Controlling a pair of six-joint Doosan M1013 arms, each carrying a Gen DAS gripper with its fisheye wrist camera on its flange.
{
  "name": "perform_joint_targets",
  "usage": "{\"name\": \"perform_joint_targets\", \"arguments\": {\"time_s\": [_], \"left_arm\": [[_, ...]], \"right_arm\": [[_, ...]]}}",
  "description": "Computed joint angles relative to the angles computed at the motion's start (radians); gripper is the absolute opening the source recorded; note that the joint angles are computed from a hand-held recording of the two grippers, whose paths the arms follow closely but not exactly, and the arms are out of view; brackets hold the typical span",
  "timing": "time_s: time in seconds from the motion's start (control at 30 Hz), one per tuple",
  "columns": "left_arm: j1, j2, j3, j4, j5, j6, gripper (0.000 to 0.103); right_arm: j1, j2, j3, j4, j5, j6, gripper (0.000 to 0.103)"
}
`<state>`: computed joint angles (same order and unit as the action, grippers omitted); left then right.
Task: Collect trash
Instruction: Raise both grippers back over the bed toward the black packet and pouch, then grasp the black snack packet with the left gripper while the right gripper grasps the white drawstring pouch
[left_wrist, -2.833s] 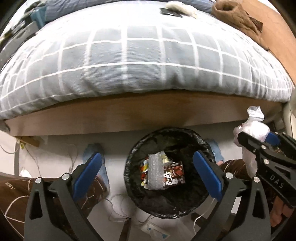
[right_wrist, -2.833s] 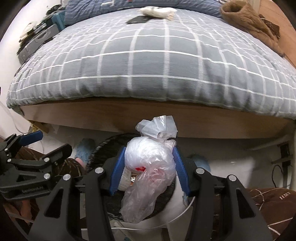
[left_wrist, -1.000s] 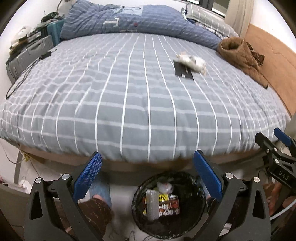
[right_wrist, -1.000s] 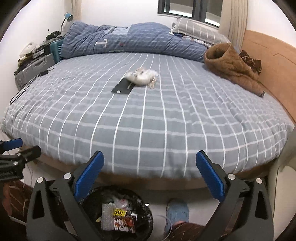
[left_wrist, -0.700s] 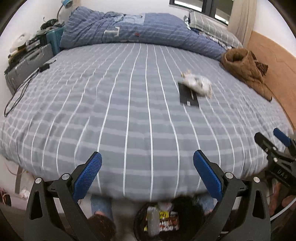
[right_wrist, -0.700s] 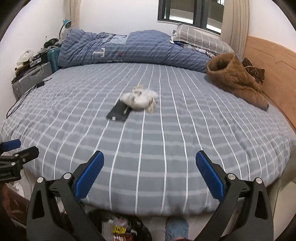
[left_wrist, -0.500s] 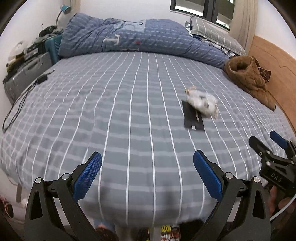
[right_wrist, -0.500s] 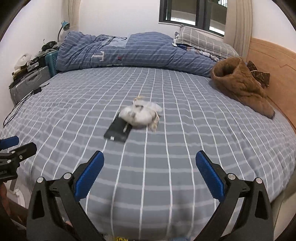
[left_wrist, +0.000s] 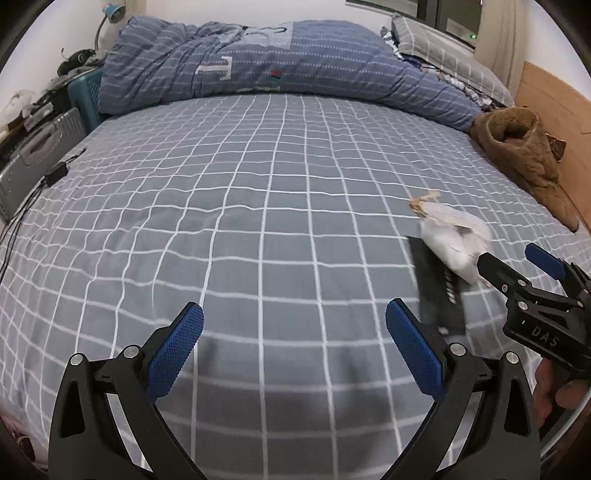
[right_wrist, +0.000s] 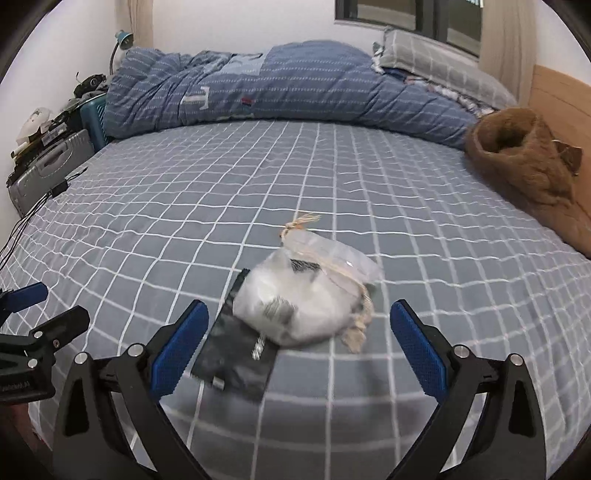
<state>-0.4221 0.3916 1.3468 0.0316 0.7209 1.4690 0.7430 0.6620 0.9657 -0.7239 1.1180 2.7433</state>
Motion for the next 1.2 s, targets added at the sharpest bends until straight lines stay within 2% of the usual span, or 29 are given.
{"name": "perform_joint_targets", "arguments": {"time_s": [0.27,0.53,0.67,0.9,1.2], "left_arm": [[0.012,0.041,-0.042,-0.023,0.007,0.021,0.097],[0.012,0.052,-0.044,-0.033,0.014,0.045,0.097],[0.004,0.052,-0.042,-0.033,0.012,0.055,0.097],[-0.019,0.062,-0.057,-0.054,0.014,0.068,0.097],[-0.073,0.095,-0.093,-0.083,0.019,0.092,0.097]], "right_arm": [[-0.046,0.055,-0.061,0.113,0.004,-0.047,0.082],[-0.060,0.054,-0.045,0.176,-0.039,-0.055,0.058],[-0.061,0.034,-0.014,0.170,-0.084,-0.042,0.042],[-0.047,0.005,0.016,0.102,-0.067,-0.041,0.038],[-0.050,-0.090,0.151,-0.003,-0.057,0.040,0.038]]}}
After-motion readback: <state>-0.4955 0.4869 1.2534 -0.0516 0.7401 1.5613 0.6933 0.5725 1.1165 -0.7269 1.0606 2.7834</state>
